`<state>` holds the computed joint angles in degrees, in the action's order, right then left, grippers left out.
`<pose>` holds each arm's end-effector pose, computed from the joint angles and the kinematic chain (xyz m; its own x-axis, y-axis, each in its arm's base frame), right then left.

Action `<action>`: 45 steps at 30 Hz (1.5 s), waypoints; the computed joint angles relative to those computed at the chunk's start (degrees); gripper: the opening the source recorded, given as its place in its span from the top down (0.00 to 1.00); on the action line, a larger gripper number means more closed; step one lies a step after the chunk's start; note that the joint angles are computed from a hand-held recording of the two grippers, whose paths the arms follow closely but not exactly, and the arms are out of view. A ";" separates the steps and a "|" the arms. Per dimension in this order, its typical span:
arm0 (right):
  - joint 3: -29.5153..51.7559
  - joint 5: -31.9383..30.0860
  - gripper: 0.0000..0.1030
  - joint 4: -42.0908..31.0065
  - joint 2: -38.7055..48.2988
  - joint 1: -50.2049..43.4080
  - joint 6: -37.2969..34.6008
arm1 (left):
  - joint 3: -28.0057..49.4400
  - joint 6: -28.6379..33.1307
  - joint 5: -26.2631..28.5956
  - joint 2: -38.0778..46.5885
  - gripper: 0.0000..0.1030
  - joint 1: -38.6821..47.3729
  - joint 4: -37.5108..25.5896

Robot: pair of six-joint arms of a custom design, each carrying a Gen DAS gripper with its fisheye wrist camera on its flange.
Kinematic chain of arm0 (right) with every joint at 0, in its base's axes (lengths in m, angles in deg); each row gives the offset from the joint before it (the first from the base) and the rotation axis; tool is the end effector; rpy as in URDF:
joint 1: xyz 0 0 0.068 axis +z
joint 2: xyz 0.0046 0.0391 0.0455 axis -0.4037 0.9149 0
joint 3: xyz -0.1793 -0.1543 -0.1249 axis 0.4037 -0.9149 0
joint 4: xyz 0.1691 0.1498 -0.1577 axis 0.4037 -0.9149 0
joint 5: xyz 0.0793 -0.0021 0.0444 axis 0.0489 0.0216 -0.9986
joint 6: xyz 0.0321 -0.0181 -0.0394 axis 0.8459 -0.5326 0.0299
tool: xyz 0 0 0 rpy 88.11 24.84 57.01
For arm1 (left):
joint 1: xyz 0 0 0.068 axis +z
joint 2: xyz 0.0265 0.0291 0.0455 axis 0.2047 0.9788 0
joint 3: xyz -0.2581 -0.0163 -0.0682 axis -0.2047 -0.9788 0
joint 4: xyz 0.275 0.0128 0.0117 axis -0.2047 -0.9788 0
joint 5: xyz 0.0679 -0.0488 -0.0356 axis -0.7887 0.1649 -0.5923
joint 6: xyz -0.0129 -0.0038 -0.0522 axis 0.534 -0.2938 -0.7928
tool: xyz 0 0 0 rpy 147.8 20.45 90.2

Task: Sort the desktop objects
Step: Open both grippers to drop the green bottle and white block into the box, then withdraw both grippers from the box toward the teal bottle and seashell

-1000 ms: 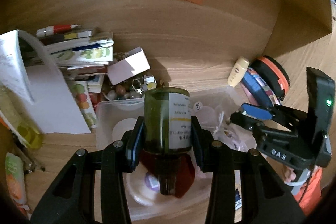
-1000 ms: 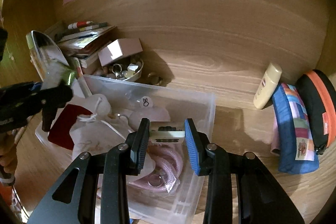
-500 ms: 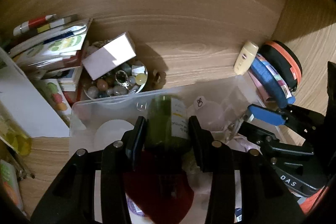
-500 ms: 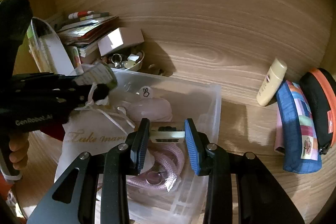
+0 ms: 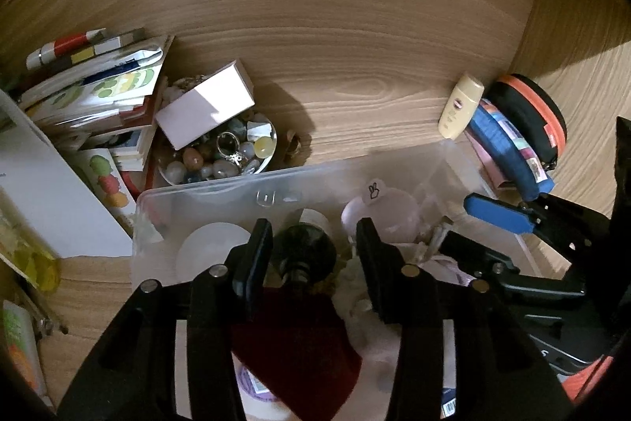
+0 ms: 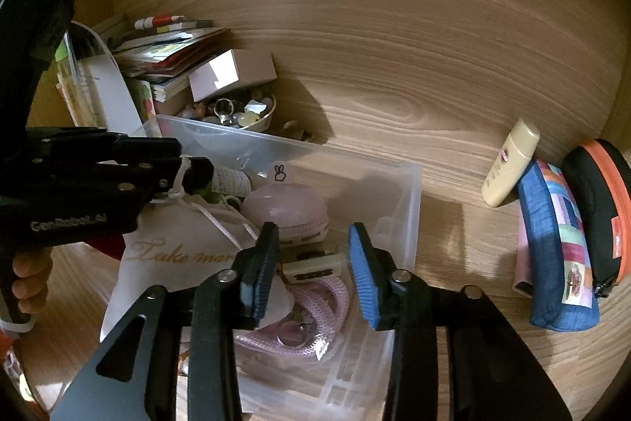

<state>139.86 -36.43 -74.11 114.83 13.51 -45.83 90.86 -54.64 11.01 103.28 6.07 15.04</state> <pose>0.2761 0.1954 0.2421 -0.6595 -0.1607 -0.7344 -0.2050 0.9783 -0.0299 0.3381 -0.0469 0.2426 -0.6734 0.2944 -0.6782 0.4981 0.8585 -0.1218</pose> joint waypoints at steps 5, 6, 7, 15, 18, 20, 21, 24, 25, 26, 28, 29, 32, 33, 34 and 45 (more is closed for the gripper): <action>-0.73 -0.35 0.52 0.92 -1.01 0.17 0.13 | -1.70 -0.02 0.06 -3.12 0.51 0.47 0.31; -1.02 0.01 0.47 1.23 -1.34 0.36 0.17 | -2.09 -0.04 0.00 -3.86 0.50 0.50 0.48; -1.28 0.55 0.44 1.58 -1.66 0.61 0.19 | -2.40 -0.05 0.05 -4.55 0.49 0.59 0.50; -2.67 0.22 0.18 2.48 -3.83 0.97 1.07 | -6.02 1.12 -0.29 -12.28 0.31 2.35 0.65; -2.52 0.79 0.18 1.96 -4.45 1.57 1.08 | -8.19 2.04 -1.25 -16.15 0.26 3.67 1.13; -2.10 1.60 0.17 1.17 -4.90 2.21 1.30 | -8.82 2.56 -0.85 -18.06 0.22 4.95 0.51; -1.95 1.81 0.17 0.78 -5.32 2.53 1.62 | -9.05 2.90 -0.36 -18.85 0.20 5.71 0.17; -2.06 2.35 0.17 0.17 -7.82 3.53 2.59 | -10.38 3.72 1.38 -21.92 0.14 8.31 -0.35; -2.30 3.15 0.17 0.17 -8.67 4.11 2.77 | -10.88 4.10 1.84 -22.86 0.13 9.06 -0.40; -2.61 4.26 0.17 0.16 -9.61 4.85 2.89 | -11.47 4.65 2.42 -23.98 0.12 9.95 -0.63; -3.13 6.59 0.17 -0.60 -11.58 6.60 3.42 | -12.30 5.84 3.68 -25.62 0.09 11.18 -1.47; -3.24 7.13 0.17 -1.14 -12.23 7.13 3.86 | -12.85 6.73 4.35 -26.46 0.09 11.69 -2.05; -4.15 8.02 0.17 -2.70 -14.85 9.11 5.27 | -14.58 9.15 6.13 -29.15 0.08 13.33 -3.88; -5.09 8.12 0.17 -2.52 -16.10 9.74 5.53 | -15.29 9.53 6.55 -30.10 0.08 13.70 -4.26; -6.84 7.96 0.17 -1.44 -18.04 10.39 5.66 | -15.92 10.06 7.18 -30.93 0.08 14.28 -4.81; -14.38 13.82 0.17 -8.36 -26.95 18.15 15.71 | -24.46 18.87 12.88 -39.83 0.08 18.24 -13.35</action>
<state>125.48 -22.61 -82.47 87.88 31.66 -30.13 66.39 -35.78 23.89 63.45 24.31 1.69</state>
